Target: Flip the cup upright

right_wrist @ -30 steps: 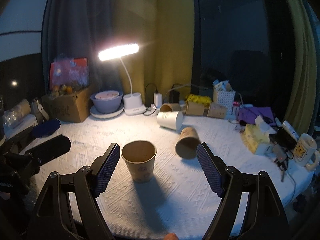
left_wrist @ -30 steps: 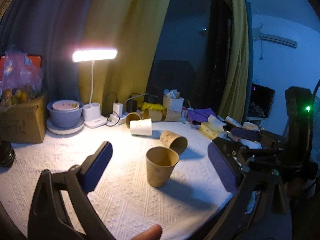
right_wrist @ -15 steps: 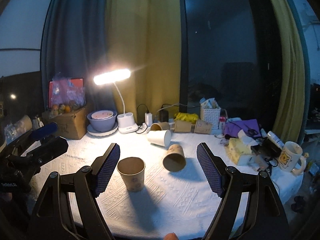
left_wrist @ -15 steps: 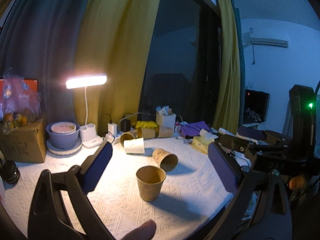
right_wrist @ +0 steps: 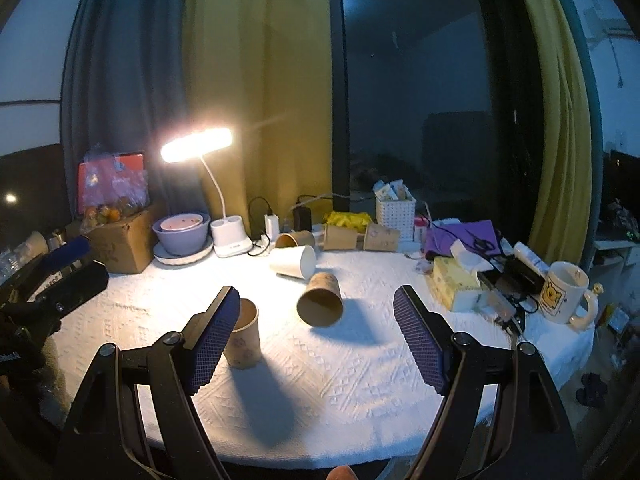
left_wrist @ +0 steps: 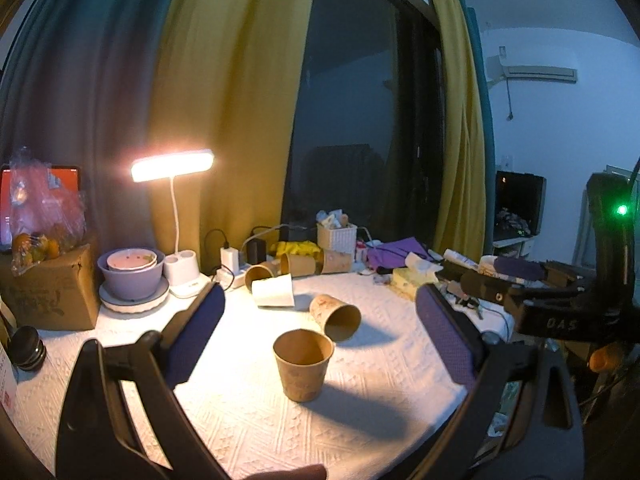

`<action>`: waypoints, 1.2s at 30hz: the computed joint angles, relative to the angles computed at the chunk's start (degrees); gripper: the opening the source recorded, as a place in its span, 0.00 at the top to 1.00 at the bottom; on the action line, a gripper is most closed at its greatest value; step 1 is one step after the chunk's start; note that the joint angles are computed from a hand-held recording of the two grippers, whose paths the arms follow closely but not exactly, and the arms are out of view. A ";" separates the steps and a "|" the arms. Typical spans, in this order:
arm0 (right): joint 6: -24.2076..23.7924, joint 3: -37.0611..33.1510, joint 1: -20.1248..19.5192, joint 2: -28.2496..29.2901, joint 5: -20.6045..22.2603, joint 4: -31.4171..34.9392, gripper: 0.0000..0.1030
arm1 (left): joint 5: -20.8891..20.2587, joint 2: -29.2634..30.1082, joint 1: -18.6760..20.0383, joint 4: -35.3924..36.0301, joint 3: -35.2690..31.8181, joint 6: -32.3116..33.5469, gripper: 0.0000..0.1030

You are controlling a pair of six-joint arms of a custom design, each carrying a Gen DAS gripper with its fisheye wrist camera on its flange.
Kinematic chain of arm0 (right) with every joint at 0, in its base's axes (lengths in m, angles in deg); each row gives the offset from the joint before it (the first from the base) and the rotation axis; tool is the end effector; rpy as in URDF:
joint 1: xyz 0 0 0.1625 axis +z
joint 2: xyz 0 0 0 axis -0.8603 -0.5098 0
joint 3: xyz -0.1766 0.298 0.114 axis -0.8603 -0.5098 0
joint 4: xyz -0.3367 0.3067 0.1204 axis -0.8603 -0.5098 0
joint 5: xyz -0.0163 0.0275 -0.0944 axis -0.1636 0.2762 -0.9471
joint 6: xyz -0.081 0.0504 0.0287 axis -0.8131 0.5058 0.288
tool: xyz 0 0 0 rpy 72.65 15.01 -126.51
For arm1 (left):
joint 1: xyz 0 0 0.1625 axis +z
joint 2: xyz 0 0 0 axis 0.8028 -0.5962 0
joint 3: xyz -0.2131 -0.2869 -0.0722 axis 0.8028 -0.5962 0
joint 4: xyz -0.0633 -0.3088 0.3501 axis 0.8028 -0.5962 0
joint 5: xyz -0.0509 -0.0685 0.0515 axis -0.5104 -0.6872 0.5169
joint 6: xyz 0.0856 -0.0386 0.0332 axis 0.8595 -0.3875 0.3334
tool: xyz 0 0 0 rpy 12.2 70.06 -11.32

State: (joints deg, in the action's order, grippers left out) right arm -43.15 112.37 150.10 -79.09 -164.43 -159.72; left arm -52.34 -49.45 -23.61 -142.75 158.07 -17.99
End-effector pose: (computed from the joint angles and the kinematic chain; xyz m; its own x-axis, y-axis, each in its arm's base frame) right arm 0.1217 -0.5195 0.4117 -0.6230 -0.3511 0.6990 -0.7626 0.4715 -0.4429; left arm -0.4235 -0.4960 0.0747 -0.7543 0.1013 -0.6487 0.6550 0.1846 -0.7328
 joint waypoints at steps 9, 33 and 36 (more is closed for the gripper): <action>-0.29 0.01 -0.07 0.42 -0.19 0.12 0.21 | 0.35 0.41 0.25 1.05 -0.41 -0.79 0.06; -1.07 0.48 0.27 0.68 -0.34 1.07 0.21 | -0.01 -0.21 0.59 1.54 1.00 -2.63 0.06; -1.20 0.45 0.27 0.91 -0.42 1.07 0.21 | -0.04 -0.40 0.65 1.36 1.27 -2.79 0.06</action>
State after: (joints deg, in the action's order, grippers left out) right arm -44.35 112.82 150.37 -78.17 -164.85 -158.65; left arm -52.38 -49.85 -22.96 -141.38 159.34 -20.77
